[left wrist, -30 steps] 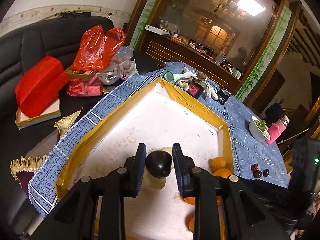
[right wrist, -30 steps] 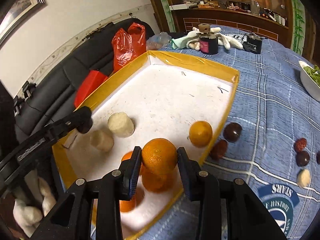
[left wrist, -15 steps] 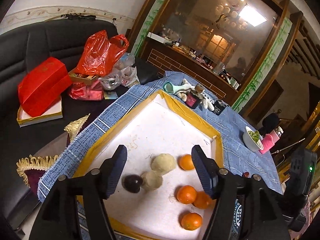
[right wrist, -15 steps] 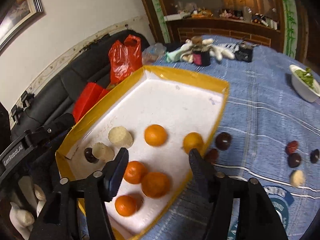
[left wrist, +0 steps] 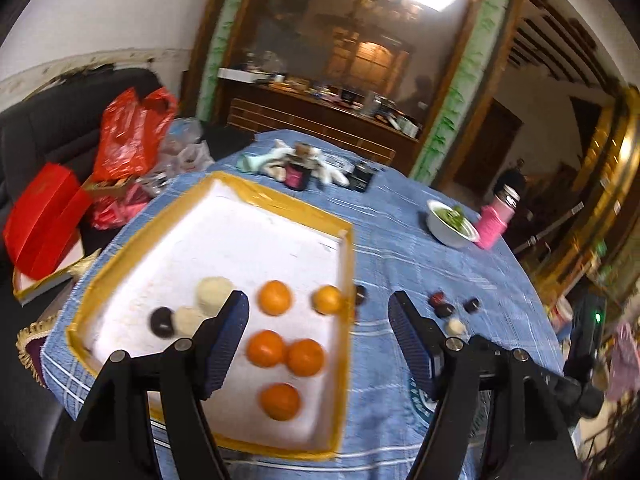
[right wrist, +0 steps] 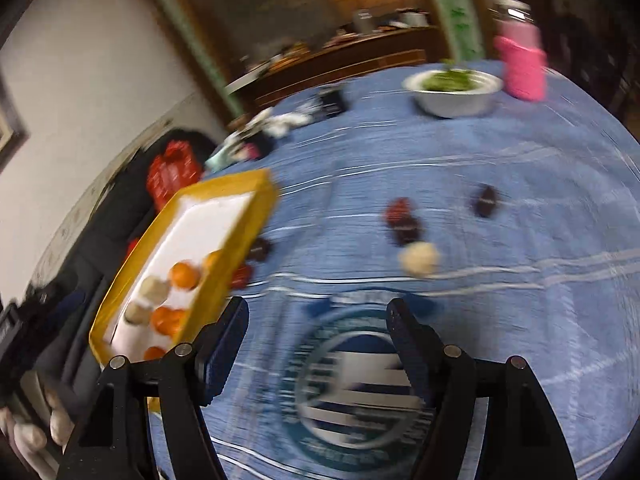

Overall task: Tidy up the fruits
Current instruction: 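Move both open grippers back over the remaining fruits on the table, then grasp a beige round piece with the right gripper while the left grasps a chestnut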

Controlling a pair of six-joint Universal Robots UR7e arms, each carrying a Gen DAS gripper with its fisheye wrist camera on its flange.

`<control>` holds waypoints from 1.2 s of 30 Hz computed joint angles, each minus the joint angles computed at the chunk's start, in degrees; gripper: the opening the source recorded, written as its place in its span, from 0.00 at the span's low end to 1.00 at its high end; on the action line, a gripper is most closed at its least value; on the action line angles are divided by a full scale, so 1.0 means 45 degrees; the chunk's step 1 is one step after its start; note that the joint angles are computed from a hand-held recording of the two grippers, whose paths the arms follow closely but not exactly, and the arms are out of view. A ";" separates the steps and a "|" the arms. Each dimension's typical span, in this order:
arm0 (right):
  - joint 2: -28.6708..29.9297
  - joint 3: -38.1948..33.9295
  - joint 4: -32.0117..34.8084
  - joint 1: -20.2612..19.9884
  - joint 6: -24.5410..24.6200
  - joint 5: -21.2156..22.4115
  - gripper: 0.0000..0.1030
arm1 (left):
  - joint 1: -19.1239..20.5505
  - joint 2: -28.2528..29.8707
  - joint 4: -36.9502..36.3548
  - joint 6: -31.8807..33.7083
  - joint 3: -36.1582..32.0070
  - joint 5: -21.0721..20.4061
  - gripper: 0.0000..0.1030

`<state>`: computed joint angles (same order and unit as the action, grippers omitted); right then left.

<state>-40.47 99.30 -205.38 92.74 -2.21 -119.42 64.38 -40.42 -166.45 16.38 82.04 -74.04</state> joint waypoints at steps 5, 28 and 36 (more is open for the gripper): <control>-0.0759 0.1219 -0.0826 -0.0525 0.0707 0.0063 0.74 | -0.0415 0.0080 0.0174 0.0585 0.0465 0.0025 0.75; 0.0666 -0.2610 0.3314 -0.0780 -0.3282 -0.2387 0.43 | -0.0880 0.1821 0.1872 0.0711 -0.1106 0.0561 0.75; 0.0090 -0.1648 0.1721 -0.1061 -0.3290 -0.1498 0.30 | -0.1150 0.3102 0.2936 0.0990 -0.2483 0.0286 0.75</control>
